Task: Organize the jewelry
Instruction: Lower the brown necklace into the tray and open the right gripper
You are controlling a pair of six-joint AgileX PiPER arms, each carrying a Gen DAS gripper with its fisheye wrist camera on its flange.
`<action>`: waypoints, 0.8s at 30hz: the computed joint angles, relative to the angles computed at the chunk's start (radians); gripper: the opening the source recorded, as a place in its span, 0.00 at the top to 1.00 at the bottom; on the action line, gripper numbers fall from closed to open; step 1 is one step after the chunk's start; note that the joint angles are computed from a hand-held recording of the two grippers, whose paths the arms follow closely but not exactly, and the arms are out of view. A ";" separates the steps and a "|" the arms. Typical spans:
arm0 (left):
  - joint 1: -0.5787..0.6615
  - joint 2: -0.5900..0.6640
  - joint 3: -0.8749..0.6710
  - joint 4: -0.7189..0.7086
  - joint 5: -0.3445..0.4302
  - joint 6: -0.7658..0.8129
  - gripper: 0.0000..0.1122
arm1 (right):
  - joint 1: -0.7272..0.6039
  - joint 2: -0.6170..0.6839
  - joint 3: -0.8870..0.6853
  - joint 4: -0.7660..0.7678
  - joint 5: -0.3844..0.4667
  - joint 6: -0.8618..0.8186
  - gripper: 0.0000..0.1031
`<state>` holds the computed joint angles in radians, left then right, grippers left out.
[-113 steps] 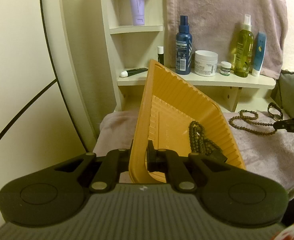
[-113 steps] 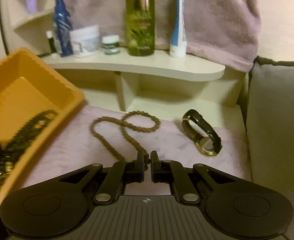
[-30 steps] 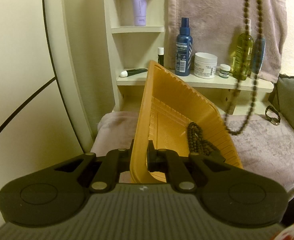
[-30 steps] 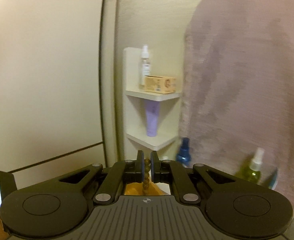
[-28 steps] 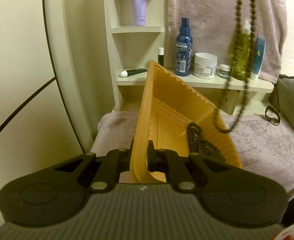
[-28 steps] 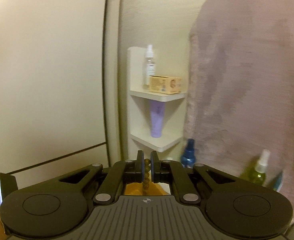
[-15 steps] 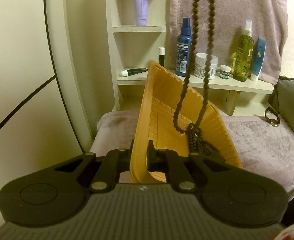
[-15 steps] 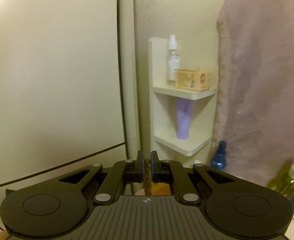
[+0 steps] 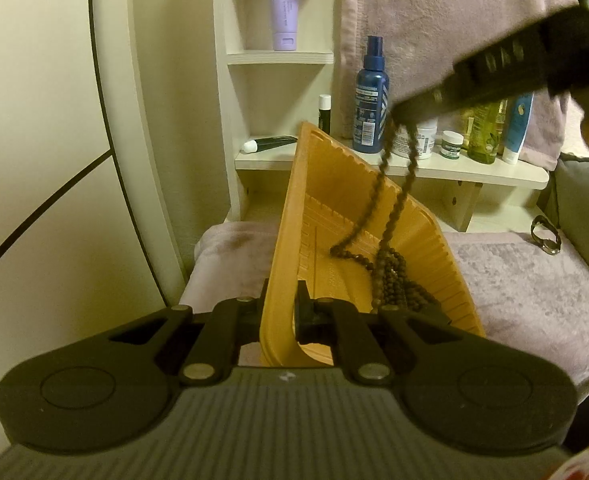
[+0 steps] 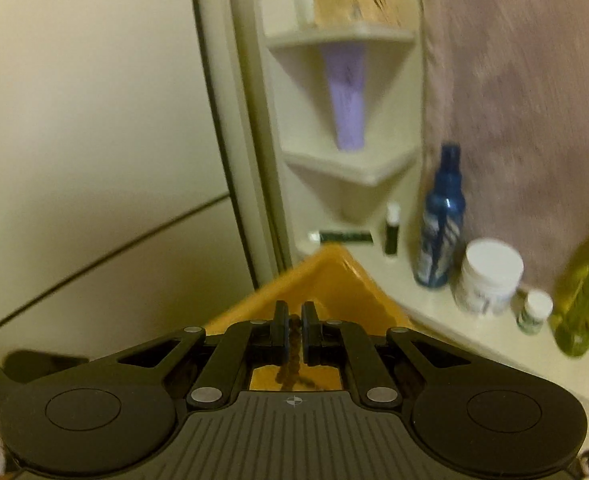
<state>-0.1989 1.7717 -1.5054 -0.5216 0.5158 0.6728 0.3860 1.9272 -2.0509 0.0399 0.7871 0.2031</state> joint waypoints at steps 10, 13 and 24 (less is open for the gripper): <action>0.002 0.002 -0.002 -0.001 0.001 0.002 0.94 | -0.018 -0.016 0.110 0.051 0.005 -0.017 0.94; 0.002 0.002 -0.002 -0.001 0.001 0.004 0.94 | -0.016 -0.029 0.144 0.048 -0.010 -0.004 0.94; -0.003 0.000 0.000 0.007 -0.004 -0.002 0.94 | -0.020 -0.052 0.179 0.049 -0.060 0.026 0.94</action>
<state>-0.2016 1.7716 -1.5056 -0.5142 0.5115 0.6706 0.3660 1.8755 -1.8717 0.0891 0.7275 0.2289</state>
